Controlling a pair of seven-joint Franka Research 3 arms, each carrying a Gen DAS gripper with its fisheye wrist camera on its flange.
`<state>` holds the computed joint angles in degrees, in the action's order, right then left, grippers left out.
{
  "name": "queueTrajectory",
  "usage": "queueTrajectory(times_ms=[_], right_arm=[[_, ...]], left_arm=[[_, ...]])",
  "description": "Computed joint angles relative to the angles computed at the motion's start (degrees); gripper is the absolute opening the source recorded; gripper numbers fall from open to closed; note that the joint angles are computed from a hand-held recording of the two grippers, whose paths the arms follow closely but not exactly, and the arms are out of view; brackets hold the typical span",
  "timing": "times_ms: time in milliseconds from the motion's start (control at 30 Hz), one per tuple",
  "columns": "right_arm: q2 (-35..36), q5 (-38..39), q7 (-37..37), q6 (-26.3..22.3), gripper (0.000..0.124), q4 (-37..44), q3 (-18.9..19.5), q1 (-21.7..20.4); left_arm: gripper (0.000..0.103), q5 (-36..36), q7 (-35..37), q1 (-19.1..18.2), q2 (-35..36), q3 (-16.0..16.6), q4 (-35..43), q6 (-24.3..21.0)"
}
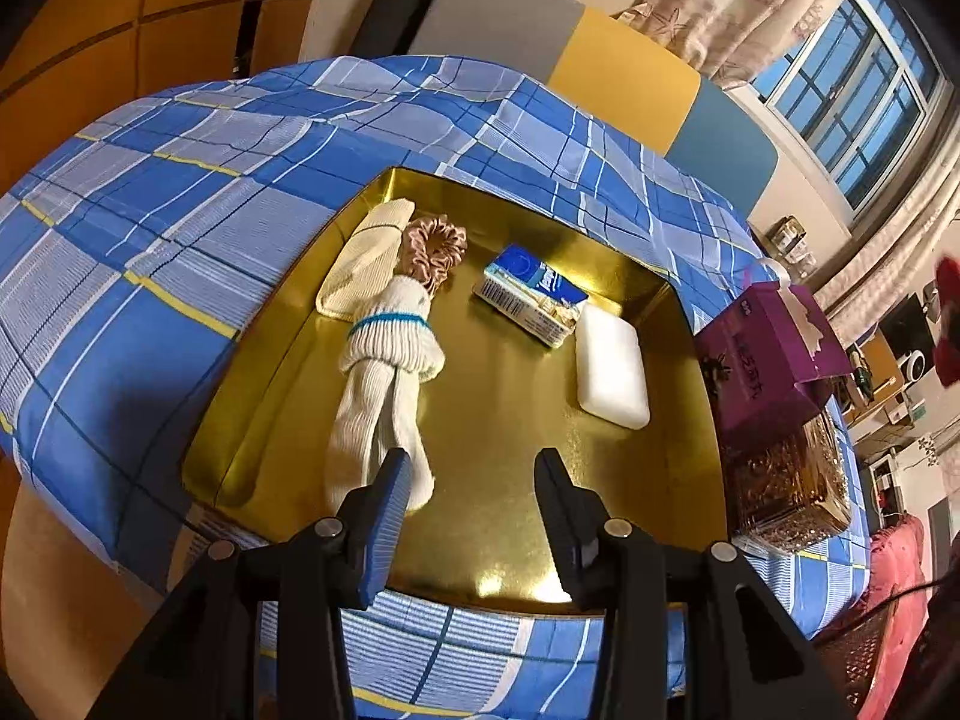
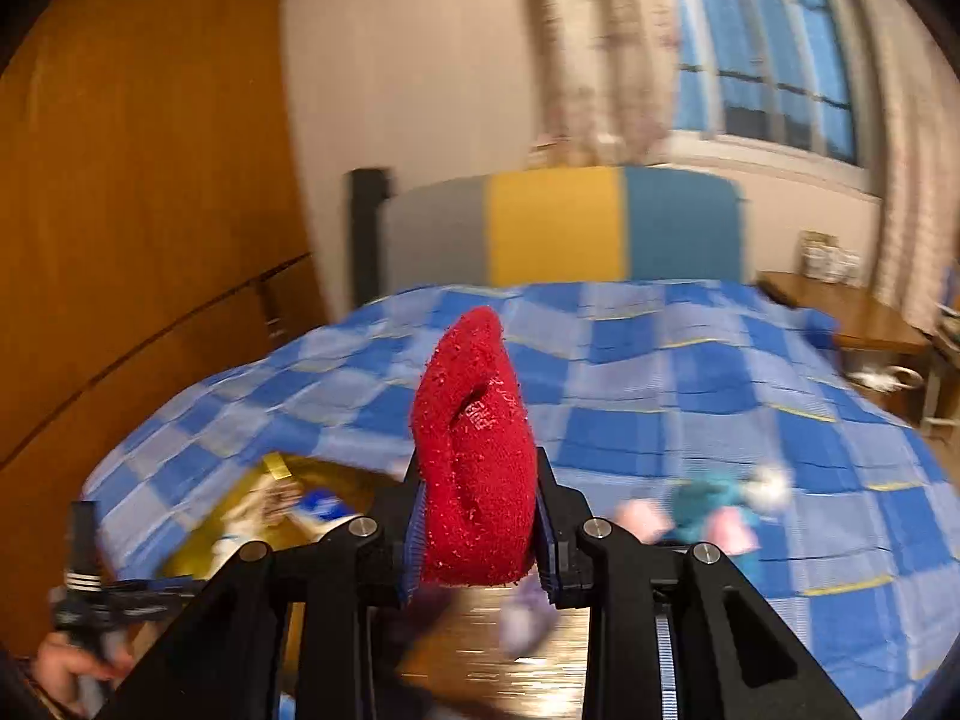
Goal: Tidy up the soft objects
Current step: 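Carry the white sock puppet into the gold tray and open the left tool, then lower the red cloth into the gold tray and open the right tool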
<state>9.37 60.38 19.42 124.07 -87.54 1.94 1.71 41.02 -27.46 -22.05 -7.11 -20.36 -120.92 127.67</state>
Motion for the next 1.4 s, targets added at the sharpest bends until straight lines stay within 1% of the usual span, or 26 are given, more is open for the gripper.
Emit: queueTrajectory(times_ms=[67, 167, 267, 400, 500, 567, 600, 667, 733, 833, 900, 967, 1000, 1033, 1100, 1267, 1400], right_arm=[[-2.90, -0.49, -1.56, -2.30, 0.030, -3.49, 0.98, 1.23], [-6.16, -1.62, -4.43, -3.13, 0.030, -8.18, 1.33, 3.92], [-8.09, -5.96, -4.94, -3.62, 0.030, -12.01, 1.80, 7.33], [-6.29, -13.74, 0.53, -2.94, 0.030, -13.33, 3.09, 11.65], [-2.29, -20.83, 7.34, -2.63, 0.030, -11.72, 4.25, 14.63], [-0.22, -23.56, 9.57, -1.88, 0.030, -10.80, 4.73, 15.84], [0.77, -25.31, 10.88, -0.52, 0.030, -10.74, 5.09, 16.75], [2.96, -27.53, 12.58, -0.84, 0.030, -8.67, 5.39, 17.46], [4.31, -29.59, 14.66, 0.28, 0.031, -8.03, 5.71, 18.40], [6.42, -31.87, 17.36, 0.52, 0.032, -6.20, 6.06, 19.30], [7.91, -33.19, 19.58, 0.92, 0.033, -4.86, 6.17, 19.87], [9.30, -33.71, 21.48, 0.72, 0.034, -3.33, 6.30, 20.03], [9.77, -33.50, 21.84, 0.61, 0.039, -2.89, 6.49, 19.93], [10.27, -33.02, 22.26, 0.26, 0.049, -2.33, 6.66, 19.71], [10.00, -32.61, 23.40, 1.42, 0.055, -2.74, 6.66, 19.53], [5.59, -26.85, 19.95, 1.89, 0.058, -6.83, 7.24, 17.04], [1.53, -24.60, 16.19, 1.61, 0.059, -10.44, 6.58, 16.20]], left_arm=[[0.043, 0.25, -1.20, -0.06, -0.77, -0.15, -1.04, 0.55], [0.043, 0.20, -2.20, -0.04, -2.10, -0.37, -2.49, 0.83], [0.043, 0.16, -3.03, 0.12, -3.59, -0.68, -3.87, 0.63], [0.043, 0.13, -4.75, 0.53, -5.91, -1.27, -5.94, 0.66], [0.043, 0.00, -5.70, 0.85, -7.41, -1.75, -7.29, 0.64], [0.043, -0.31, -6.12, 0.98, -8.53, -1.88, -8.49, 1.20], [0.043, -0.36, -6.46, 1.10, -8.84, -2.09, -8.78, 1.21], [0.043, -0.69, -7.12, 1.23, -9.73, -2.32, -9.76, 1.46], [0.043, -1.08, -7.70, 1.40, -10.45, -2.47, -10.70, 2.05], [0.043, -1.25, -8.62, 1.73, -11.62, -2.66, -12.24, 3.17], [0.043, -1.36, -9.13, 2.00, -12.07, -3.09, -12.45, 2.57], [0.043, -1.45, -9.32, 2.14, -12.51, -3.06, -12.95, 3.26], [0.043, -1.34, -9.63, 2.28, -12.72, -3.10, -13.23, 3.77], [0.043, -1.02, -10.09, 2.49, -12.86, -3.29, -13.34, 4.01], [0.043, -1.02, -9.79, 2.61, -12.69, -3.39, -13.15, 4.06], [0.043, -0.60, -9.96, 2.93, -11.78, -3.53, -12.45, 4.42], [0.043, 0.02, -9.86, 2.97, -10.46, -3.53, -11.22, 4.44]])
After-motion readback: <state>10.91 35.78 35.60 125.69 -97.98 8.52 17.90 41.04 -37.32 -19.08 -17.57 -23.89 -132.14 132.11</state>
